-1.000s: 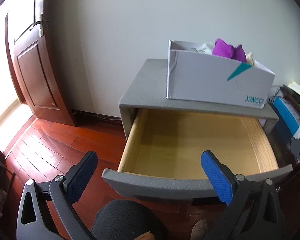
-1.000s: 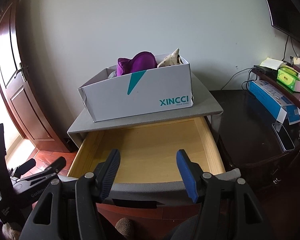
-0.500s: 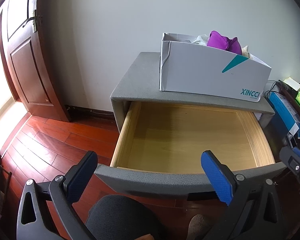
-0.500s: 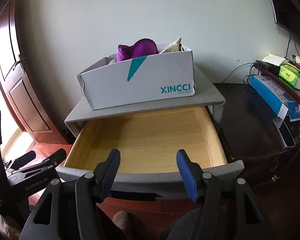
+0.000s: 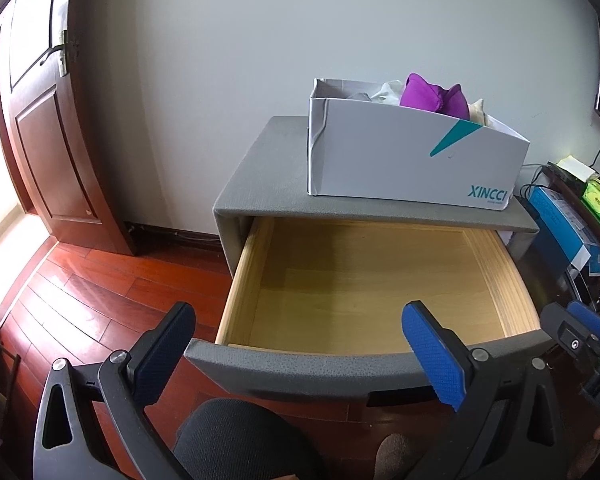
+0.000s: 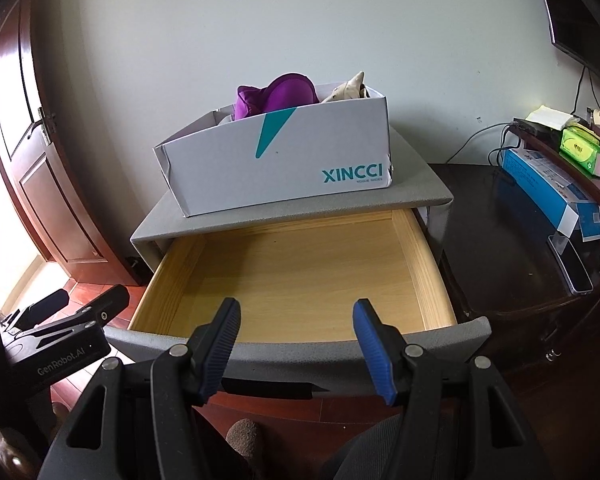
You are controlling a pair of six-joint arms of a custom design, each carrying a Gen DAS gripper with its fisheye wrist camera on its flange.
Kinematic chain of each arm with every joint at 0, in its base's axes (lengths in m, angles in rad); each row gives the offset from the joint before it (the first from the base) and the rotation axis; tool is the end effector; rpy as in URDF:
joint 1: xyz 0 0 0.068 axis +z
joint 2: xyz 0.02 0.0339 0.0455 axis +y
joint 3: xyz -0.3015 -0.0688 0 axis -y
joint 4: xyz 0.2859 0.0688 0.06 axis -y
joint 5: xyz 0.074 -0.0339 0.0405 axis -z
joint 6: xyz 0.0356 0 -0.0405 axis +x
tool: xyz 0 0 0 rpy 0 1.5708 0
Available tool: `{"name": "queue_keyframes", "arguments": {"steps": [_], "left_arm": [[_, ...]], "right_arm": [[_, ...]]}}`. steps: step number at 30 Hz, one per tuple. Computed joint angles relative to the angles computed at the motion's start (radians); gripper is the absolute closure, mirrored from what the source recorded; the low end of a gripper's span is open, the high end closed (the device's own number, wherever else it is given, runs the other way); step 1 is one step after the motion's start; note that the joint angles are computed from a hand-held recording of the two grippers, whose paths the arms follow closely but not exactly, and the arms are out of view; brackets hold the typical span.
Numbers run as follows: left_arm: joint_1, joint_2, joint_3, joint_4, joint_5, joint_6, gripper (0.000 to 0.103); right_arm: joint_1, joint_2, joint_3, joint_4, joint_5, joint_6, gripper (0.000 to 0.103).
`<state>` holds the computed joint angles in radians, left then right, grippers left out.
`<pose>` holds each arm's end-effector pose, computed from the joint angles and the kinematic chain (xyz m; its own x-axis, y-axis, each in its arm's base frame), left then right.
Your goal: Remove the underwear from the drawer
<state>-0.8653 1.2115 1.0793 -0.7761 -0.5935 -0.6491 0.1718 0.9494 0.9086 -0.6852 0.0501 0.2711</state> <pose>0.1896 -0.1919 0.3359 -0.6539 -0.0050 -0.7565 0.0160 0.9997 -0.0205 0.2117 0.0349 0.3342 -0.6661 0.1559 -0.7294 0.0462 0.9847 0.1682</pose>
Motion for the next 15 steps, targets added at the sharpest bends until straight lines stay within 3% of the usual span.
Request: {"name": "queue_keyframes", "arguments": {"steps": [11, 15], "left_arm": [[-0.004, 0.041, 0.047, -0.073, 0.014, 0.013, 0.000], [-0.036, 0.027, 0.039, -0.073, -0.050, -0.006, 0.000]], "right_arm": [[-0.018, -0.005, 0.001, -0.005, -0.021, 0.001, 0.043], [-0.022, -0.006, 0.000, -0.004, -0.026, -0.001, 0.043]]}}
